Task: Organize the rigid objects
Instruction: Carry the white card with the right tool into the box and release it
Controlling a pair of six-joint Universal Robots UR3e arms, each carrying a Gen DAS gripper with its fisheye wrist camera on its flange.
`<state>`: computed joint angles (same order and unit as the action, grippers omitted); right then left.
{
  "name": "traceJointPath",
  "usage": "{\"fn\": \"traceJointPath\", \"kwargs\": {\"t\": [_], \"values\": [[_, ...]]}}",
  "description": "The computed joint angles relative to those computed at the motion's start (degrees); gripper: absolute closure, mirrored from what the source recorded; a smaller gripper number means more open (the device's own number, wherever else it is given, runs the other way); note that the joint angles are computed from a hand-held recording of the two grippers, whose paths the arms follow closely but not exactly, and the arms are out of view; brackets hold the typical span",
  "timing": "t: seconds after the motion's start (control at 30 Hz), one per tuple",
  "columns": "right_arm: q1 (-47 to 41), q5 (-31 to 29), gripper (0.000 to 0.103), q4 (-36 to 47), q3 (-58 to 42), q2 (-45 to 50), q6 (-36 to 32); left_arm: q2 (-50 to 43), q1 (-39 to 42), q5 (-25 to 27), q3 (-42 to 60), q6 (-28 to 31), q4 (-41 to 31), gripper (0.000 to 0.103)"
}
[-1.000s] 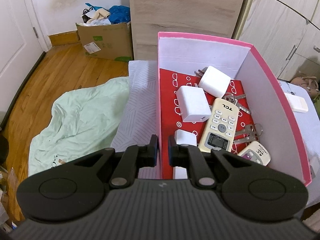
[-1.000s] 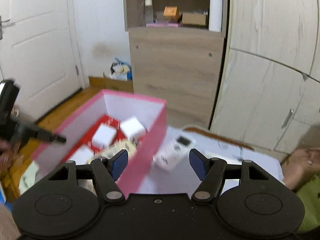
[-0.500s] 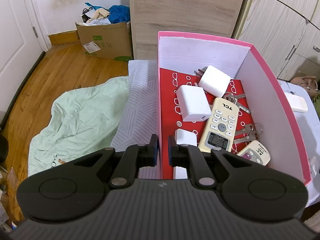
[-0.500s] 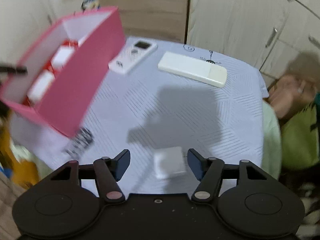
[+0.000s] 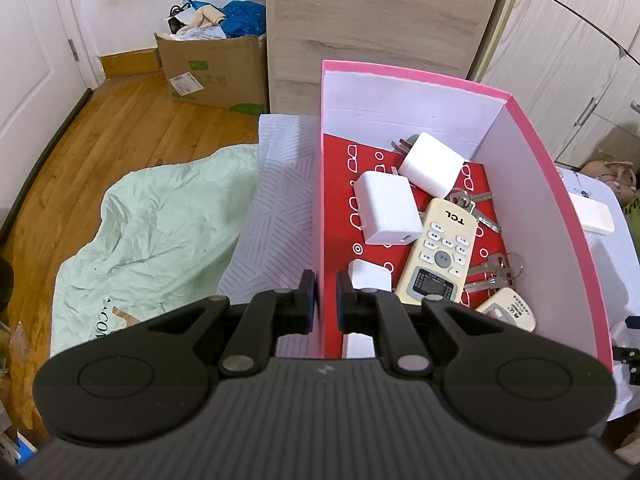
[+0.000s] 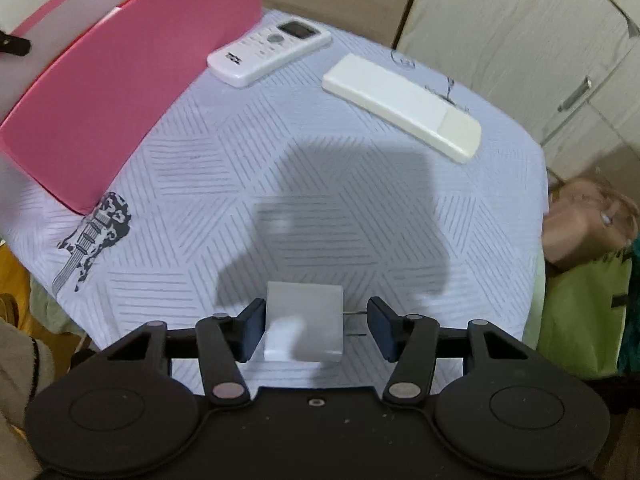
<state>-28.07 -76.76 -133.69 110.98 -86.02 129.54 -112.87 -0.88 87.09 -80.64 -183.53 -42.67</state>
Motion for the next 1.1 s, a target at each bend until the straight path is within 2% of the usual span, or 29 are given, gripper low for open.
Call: {"fn": "traceJointPath", "kwargs": {"t": [0.2, 0.4, 0.57, 0.7, 0.8, 0.87, 1.0, 1.1], "values": [[-1.5, 7.0, 0.043, 1.9, -1.5, -2.0, 3.3, 0.2, -0.4, 0.1, -0.9, 0.8, 1.0, 0.094], [-0.9, 18.0, 0.043, 11.2, -8.1, -6.4, 6.9, -0.1, -0.1, -0.4, -0.1, 0.8, 0.2, 0.094], [5.9, 26.6, 0.043, 21.3, -18.5, -5.3, 7.7, -0.4, -0.9, 0.9, 0.3, 0.8, 0.3, 0.094], [13.5, 28.8, 0.043, 22.2, -26.7, 1.8, 12.2, -0.4, -1.0, 0.9, 0.2, -0.4, 0.3, 0.094], [17.9, 26.0, 0.043, 20.8, -30.0, 6.4, 16.3, -0.1, -0.7, 0.4, 0.0, -0.4, 0.3, 0.094], [19.2, 26.2, 0.043, 20.7, -31.9, 9.2, 17.9, 0.3, -0.1, -0.5, -0.8, -0.2, 0.5, 0.094], [21.6, 26.2, 0.043, 26.5, -40.3, 17.8, 19.5, 0.9, 1.3, -2.7, -1.5, -0.8, 0.4, 0.094], [23.4, 25.7, 0.043, 29.5, -46.2, 24.2, 23.8, 0.5, 0.8, -2.1, -0.6, -1.8, -0.2, 0.094]]}}
